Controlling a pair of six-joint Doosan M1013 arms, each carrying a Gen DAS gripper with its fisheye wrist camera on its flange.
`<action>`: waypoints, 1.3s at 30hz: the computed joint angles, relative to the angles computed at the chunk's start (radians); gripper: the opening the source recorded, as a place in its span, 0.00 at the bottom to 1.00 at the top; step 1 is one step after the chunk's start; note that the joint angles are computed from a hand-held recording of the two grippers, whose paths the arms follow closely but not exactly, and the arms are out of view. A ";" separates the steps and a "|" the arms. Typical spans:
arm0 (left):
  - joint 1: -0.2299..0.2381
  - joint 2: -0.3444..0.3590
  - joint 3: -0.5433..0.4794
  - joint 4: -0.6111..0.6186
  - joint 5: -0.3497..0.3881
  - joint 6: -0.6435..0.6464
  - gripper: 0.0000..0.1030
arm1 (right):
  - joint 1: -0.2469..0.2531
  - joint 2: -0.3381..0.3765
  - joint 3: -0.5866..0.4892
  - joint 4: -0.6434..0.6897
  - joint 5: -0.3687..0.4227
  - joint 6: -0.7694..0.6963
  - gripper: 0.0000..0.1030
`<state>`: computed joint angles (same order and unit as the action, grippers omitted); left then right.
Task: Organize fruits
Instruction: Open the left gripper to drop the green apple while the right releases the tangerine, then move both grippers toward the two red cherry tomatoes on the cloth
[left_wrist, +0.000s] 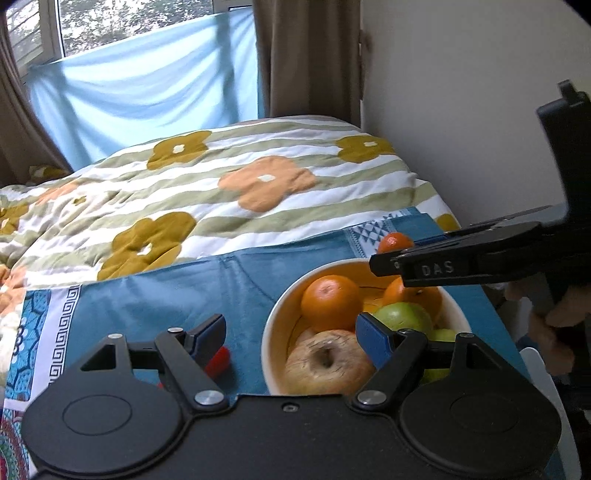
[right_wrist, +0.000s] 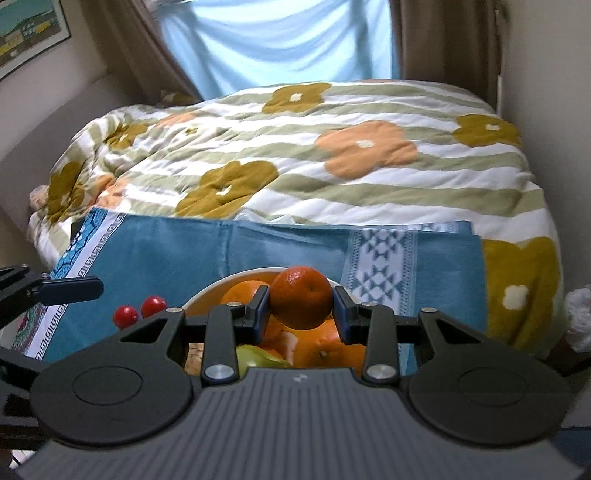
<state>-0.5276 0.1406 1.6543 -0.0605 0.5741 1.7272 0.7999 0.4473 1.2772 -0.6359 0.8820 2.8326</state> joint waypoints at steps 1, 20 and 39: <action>0.001 -0.001 0.003 0.006 -0.002 -0.009 0.79 | -0.002 0.006 -0.004 0.003 -0.002 -0.012 0.49; -0.001 -0.052 0.046 0.108 -0.016 -0.173 0.79 | 0.019 -0.034 0.049 -0.083 -0.017 0.094 0.93; 0.024 -0.155 0.080 0.410 0.082 -0.585 0.87 | 0.055 -0.012 -0.096 -0.008 0.024 -0.168 0.93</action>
